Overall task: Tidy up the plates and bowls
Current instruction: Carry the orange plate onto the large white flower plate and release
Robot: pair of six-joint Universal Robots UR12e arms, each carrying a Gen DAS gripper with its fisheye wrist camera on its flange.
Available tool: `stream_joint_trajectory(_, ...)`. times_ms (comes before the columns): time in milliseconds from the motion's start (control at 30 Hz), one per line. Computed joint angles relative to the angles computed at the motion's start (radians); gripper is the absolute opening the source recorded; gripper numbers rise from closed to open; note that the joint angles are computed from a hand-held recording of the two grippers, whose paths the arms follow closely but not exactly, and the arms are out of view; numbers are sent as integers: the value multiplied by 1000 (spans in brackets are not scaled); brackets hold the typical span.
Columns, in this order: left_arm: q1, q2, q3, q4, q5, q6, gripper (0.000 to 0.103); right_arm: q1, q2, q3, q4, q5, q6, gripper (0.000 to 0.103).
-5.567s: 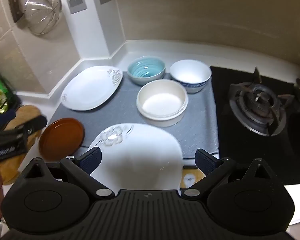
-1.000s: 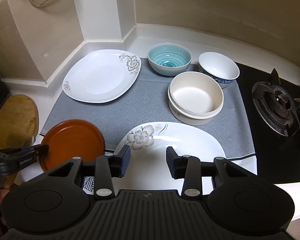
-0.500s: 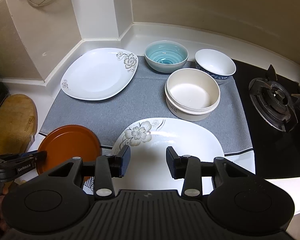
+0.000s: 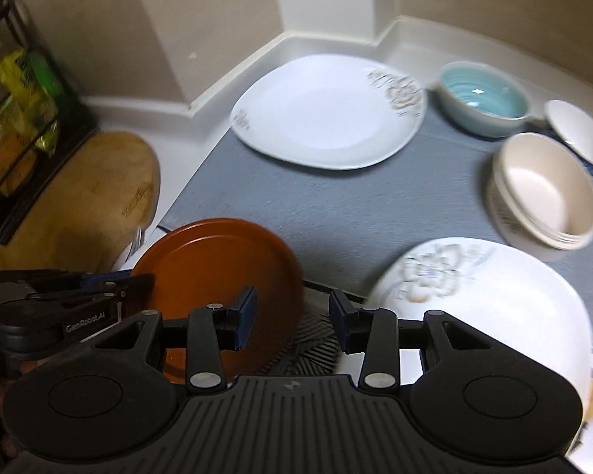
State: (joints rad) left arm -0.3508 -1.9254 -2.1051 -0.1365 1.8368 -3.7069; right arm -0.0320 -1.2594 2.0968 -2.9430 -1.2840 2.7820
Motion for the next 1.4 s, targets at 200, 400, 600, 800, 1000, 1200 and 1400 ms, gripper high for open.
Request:
stream_joint_trajectory(200, 4, 1, -4, 3, -7, -14, 10, 17, 44, -30, 40, -25, -26, 43)
stream_joint_trajectory(400, -6, -2, -5, 11, 13, -26, 10, 13, 62, -37, 62, -14, -38, 42)
stream_joint_trajectory(600, -29, 9, -4, -5, 56, -73, 9, -16, 51, -18, 58, 66, -78, 23)
stream_joint_trajectory(800, -68, 26, 3, -16, 95, -121, 10, -61, 9, 10, 55, 161, -114, 20)
stream_joint_trajectory(1000, -125, 7, 56, -27, 130, -118, 10, -124, -37, 40, 69, 211, -161, 20)
stream_joint_trajectory(1200, -174, -40, 147, -68, 107, -86, 10, -209, -85, 65, 110, 224, -192, 20)
stream_joint_trajectory(1400, -206, -115, 240, -101, 86, -53, 10, -290, -97, 82, 125, 216, -185, 20)
